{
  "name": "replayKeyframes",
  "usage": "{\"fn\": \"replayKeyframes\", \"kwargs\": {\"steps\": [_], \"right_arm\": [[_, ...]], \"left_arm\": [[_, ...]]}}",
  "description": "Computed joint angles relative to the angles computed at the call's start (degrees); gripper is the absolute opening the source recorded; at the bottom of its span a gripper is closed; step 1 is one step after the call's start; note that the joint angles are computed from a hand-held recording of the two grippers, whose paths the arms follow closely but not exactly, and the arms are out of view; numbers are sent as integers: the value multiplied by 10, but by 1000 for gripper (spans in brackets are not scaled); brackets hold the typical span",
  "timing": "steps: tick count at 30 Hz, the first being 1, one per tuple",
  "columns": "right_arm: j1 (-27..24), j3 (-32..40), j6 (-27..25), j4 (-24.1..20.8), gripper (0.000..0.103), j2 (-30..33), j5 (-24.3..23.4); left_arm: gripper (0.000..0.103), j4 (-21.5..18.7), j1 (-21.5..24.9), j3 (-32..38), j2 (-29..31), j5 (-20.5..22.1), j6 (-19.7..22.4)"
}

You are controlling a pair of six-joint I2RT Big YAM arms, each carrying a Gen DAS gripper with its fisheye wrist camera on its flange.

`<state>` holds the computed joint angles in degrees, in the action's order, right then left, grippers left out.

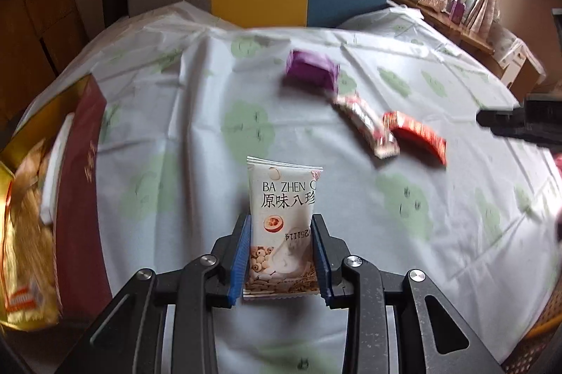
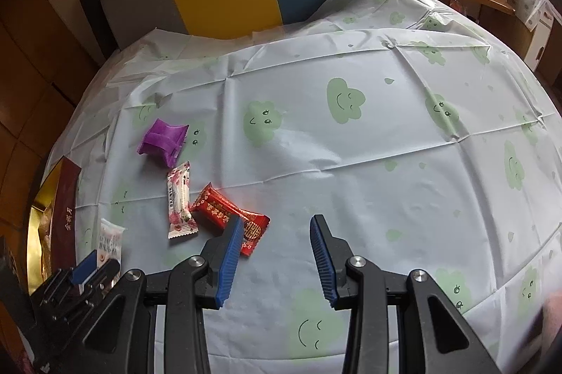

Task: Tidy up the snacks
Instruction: 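Grasp the white BA ZHEN bag with the left tool and lift it, then grasp the red candy with the right tool while the left tool holds the BA ZHEN bag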

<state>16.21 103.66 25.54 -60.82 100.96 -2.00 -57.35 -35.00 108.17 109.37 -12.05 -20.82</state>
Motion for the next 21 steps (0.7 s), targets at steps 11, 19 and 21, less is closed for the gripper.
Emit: {"fn": "replayKeyframes", "kwargs": {"steps": [11,19,21], "right_arm": [[17,13,-41,-17,40,18,-15],[38,24,-118,-28,40,30,-22],[43,28,-135,-34,40,34,-17]], "left_arm": [[39,58,-4,-46,-18,-6,21],[39,108,-4,-84,-36,-4,48],[39,118,-3,-92,-39,-3,48]]}}
